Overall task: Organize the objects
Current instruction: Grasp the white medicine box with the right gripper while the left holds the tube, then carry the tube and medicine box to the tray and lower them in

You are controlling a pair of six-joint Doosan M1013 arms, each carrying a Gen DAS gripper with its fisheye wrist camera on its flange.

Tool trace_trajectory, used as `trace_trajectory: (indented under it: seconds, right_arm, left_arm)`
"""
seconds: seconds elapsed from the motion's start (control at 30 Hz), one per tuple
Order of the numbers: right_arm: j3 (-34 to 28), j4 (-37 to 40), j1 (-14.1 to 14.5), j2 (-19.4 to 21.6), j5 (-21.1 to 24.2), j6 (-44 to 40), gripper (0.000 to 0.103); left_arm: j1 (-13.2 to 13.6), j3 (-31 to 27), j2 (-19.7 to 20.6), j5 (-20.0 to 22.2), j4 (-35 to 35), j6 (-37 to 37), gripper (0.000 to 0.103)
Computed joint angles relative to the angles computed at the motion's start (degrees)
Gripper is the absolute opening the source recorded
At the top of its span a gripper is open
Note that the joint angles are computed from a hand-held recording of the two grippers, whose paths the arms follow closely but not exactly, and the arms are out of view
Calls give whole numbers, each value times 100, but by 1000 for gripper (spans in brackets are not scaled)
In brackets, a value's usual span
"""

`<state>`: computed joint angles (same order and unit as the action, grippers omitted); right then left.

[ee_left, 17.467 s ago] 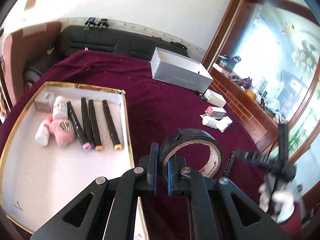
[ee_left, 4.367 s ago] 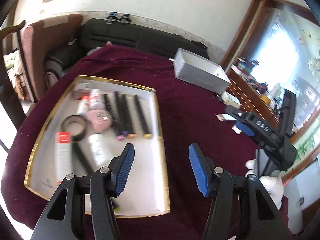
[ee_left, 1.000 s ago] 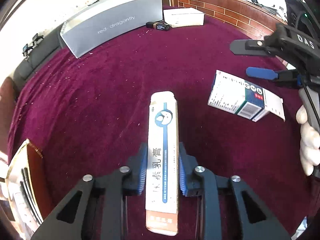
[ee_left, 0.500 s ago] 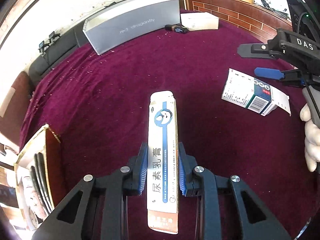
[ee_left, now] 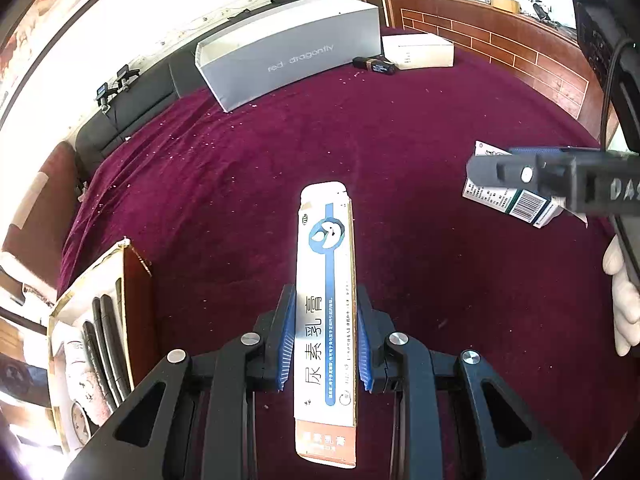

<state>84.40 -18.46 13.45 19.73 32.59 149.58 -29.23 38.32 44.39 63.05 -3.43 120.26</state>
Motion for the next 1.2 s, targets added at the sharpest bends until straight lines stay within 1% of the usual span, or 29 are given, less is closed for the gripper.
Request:
trace_trajectory:
  seconds: [0.07,0.13,0.17,0.2,0.27,0.33,0.5,0.6,0.7,0.77,0.87,1.0,1.07,1.13,1.2]
  right_arm:
    - [-85,-65,27,57,214,-24,85]
    - [-93,-82,36,67,266,-33,81]
    - [-106,-214,57,75,344,87,73]
    - [-136,-302,77,91,424,154,58]
    - [-196,-292,84,131,608,155,38]
    - [-207,-445,117,149,742,361,32]
    - [-276,-717,247,135,903,653,31]
    - [-318,-603,313,106,707,616,32]
    - [-432,-356,383,115,500,380,32]
    - [-572,-13,426,161,322,60,32]
    - [-874,772,481,313,81,-636,32]
    - [-1429,2205,545,673,-97,-1861,32]
    - [-1774,2687,602,909,7,-2277,32]
    - [-2176,2786,676,1176,233,-2333,32]
    - [-2468,3000,703,1384,384,-2443,33]
  left_arm:
    - [15,23,-20,-34,-26,10,23]
    - [27,61,-49,-93,-28,11,23]
    - [36,66,-55,-103,-45,16,23]
    - [47,87,-73,-125,-61,29,23]
    - [68,124,-103,-168,-88,48,23]
    - [101,184,-149,-220,-147,61,23]
    - [225,369,-289,-357,-354,55,23]
    - [340,480,-383,-431,-528,12,23]
    - [489,575,-475,-482,-717,-69,23]
    - [629,686,-569,-577,-859,-146,23]
    - [817,770,-651,-673,-939,-344,23]
    - [1105,754,-623,-696,-836,-920,23]
    - [1201,717,-572,-636,-775,-1157,23]
    - [1279,766,-552,-621,-755,-1297,23]
    - [1321,867,-563,-690,-750,-1388,23]
